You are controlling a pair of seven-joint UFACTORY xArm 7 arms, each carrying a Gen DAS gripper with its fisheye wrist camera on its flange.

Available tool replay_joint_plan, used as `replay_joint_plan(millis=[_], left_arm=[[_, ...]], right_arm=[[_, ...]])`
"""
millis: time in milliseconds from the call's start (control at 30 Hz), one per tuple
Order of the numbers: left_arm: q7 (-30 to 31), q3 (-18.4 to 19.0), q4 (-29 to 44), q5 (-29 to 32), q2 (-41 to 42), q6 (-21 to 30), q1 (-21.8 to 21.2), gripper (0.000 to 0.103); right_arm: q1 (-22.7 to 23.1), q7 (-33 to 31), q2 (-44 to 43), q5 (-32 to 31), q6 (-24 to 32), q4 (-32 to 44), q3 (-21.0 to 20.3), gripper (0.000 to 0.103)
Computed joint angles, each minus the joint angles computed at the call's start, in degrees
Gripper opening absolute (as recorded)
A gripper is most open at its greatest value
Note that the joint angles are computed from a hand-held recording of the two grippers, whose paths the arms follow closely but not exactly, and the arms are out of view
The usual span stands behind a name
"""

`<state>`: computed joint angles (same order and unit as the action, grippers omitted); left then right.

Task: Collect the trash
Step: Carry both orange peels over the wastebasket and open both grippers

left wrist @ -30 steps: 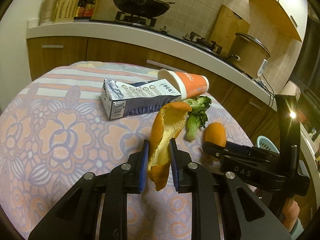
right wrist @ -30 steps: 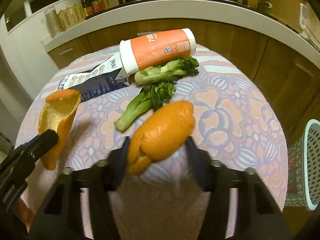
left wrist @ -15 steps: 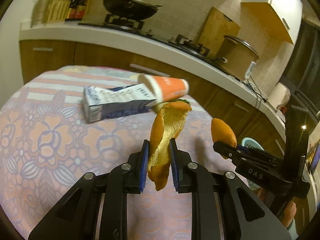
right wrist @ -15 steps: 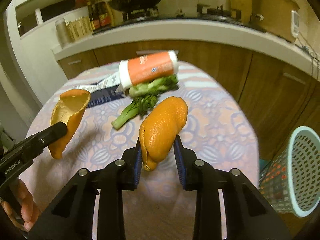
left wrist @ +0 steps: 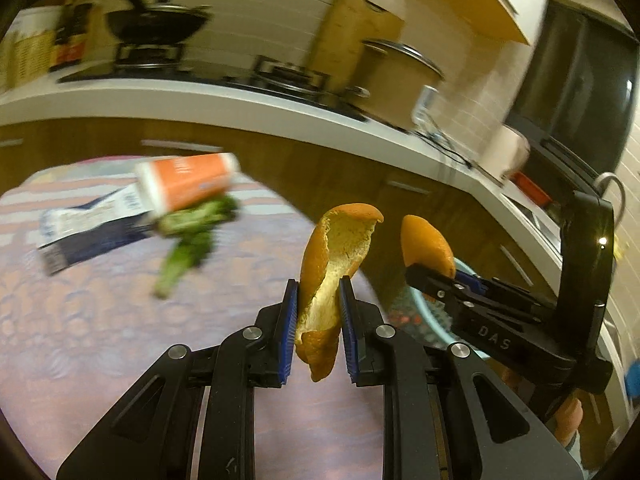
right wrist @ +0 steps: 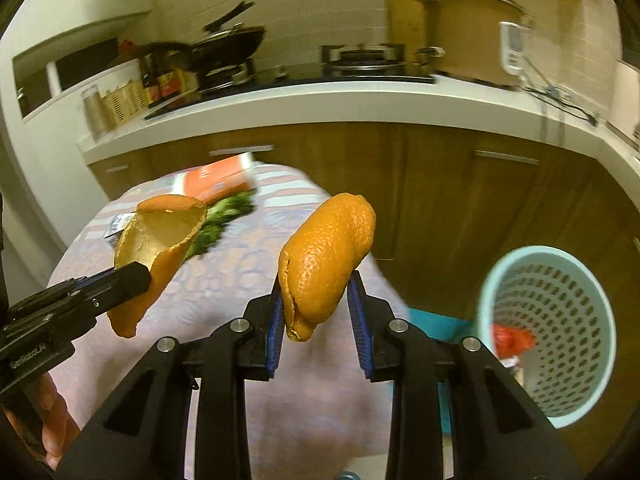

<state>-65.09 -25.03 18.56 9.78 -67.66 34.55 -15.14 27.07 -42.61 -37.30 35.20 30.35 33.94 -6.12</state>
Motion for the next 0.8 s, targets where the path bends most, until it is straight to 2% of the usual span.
replay_joint_plan(millis=[200,333,467,600,700,800], left_arm=[[1.16,-2.26,7.54,2.06,16.21,-9.90,4.07,0.019],[3.74,-0.89,12.16,2.01,27.58,-17.21,3.24,0.019],[3.80,-3.46,17.92,4.32,36.42,-19.39,5.51,0.019],[3.15,-4.17,23.50,7.27,45.36,-21.38,6.23,0.019],[1.08,-5.26,28.36,12.07,51.59,-20.51,7.30,0.019],[-0.73,-4.78,32.72,15.84,57.19,-19.24,6.63,0.019]], right_arm=[[-4.55,-2.85,1.33,-0.64,0.65,1.67,-4.85,0.027],[-7.91,-4.69,4.40,-0.11,0.94,3.56,-7.11,0.027],[-11.36,-6.35,8.35,1.37,1.48,5.73,-8.67,0.027],[-15.53,-7.38,12.95,2.98,1.97,8.02,-8.93,0.027],[-18.89,-7.50,16.72,3.50,2.82,10.01,-8.51,0.027],[-21.93,-7.41,19.99,4.14,3.53,11.68,-7.73,0.027]])
